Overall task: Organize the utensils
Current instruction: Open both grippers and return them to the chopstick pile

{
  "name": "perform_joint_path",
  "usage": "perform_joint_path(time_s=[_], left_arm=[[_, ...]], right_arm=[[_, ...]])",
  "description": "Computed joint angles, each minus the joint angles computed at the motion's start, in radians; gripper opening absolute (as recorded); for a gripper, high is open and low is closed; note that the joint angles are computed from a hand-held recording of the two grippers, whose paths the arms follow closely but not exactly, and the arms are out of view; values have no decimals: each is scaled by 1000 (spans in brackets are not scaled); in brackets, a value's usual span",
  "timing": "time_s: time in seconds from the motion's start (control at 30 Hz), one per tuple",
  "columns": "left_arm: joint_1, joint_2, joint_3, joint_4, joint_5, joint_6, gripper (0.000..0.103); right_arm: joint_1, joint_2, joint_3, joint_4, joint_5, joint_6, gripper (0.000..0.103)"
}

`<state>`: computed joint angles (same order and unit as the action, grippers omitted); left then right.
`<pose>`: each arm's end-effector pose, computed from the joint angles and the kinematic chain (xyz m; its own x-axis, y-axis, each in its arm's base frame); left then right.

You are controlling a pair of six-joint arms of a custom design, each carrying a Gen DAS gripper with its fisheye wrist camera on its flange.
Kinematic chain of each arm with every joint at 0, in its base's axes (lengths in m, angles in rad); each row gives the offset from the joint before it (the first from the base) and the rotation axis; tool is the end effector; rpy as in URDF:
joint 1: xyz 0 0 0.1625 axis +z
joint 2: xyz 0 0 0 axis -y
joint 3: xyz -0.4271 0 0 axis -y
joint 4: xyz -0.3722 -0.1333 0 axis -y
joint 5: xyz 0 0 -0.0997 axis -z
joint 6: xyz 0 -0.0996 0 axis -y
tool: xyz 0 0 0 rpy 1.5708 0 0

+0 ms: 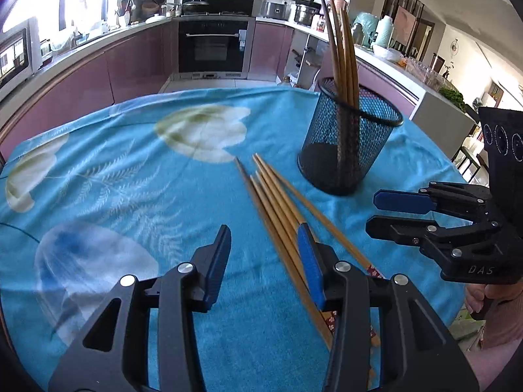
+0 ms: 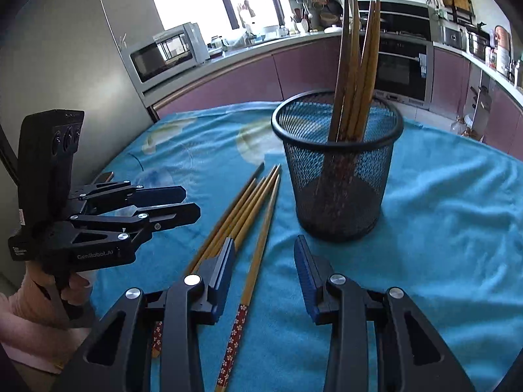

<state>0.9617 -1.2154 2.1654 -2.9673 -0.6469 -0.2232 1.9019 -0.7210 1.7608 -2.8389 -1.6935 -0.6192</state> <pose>-0.1007 -0.5162 0.2491 -0.7885 -0.1031 -0.6063 0.3502 0.7352 -0.5804 0.3189 -0.5553 0.0498 -0.5879 -0.7760 0.2284 -0.8078 0.5781 -0.1151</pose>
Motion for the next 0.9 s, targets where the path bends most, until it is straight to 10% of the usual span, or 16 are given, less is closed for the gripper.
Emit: perform_joint_path(time_s=[0.9], left_arm=[[11, 15, -9, 96, -2, -40, 38]], right_arm=[[31, 61, 17, -82, -103, -1, 30]])
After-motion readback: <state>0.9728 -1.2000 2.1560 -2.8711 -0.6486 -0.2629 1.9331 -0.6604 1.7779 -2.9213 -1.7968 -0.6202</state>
